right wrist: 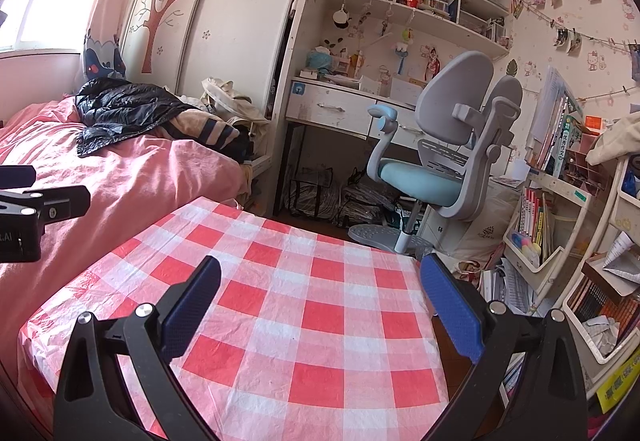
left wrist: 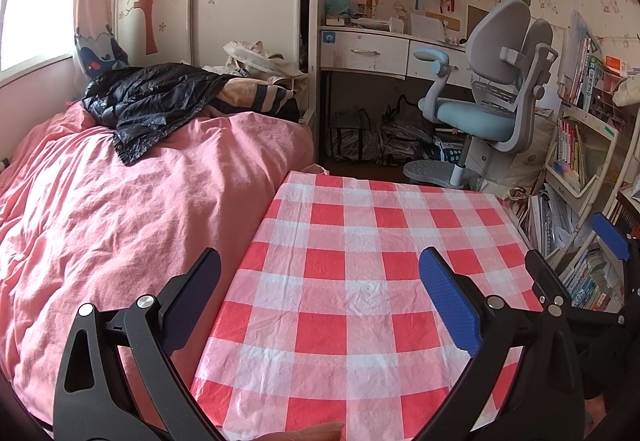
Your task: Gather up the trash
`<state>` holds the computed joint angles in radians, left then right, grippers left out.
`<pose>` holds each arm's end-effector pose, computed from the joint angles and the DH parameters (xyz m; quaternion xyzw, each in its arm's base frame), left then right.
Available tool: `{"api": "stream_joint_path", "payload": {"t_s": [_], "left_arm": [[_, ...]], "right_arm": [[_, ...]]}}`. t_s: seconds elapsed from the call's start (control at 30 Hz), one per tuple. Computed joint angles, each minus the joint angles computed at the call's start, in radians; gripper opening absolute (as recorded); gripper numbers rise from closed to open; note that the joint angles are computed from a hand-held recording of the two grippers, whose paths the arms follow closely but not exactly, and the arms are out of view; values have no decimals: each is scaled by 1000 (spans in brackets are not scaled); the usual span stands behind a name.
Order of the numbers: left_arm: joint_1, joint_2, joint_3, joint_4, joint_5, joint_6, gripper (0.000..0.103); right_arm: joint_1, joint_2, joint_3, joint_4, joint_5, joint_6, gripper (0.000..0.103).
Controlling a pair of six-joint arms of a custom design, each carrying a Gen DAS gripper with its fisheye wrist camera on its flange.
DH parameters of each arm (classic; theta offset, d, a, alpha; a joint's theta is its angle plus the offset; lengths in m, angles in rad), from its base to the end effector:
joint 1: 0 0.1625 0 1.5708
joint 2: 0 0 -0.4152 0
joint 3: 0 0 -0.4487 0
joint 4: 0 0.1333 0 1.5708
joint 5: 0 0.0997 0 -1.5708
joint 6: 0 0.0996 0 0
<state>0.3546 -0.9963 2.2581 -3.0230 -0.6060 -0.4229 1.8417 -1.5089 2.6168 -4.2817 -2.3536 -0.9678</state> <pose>-0.3667 -0.3652 0.0468 0.3000 0.8304 -0.3950 0.2537 0.1393 -0.2658 0.2773 0.1501 -0.6827 0.5336 0.4762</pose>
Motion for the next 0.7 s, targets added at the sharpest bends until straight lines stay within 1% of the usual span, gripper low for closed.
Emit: {"api": "stream_joint_path", "payload": {"t_s": [0.27,0.4,0.47,0.57,0.63,0.7], "left_arm": [[0,2,1,-6,-3,2,96],[0,5,9,-46,-10,13,96],[-5,6,20,-80,-2,19,96],[-23,10,26,-66,61,13,96],[-29,19,20,-24,102,-1,96],[-27,17,16,13,105,-9,96]], "right_arm": [[2,3,-1,0,-3,0,96],[-3,-9,4,20,0,13,96],[-16,-36,13,66,7,48,96],[-47,-104,34,181,16,139,96],[-83,-175,52,303,30,225,96],[-109,-227,63,406,40,291,96]]}}
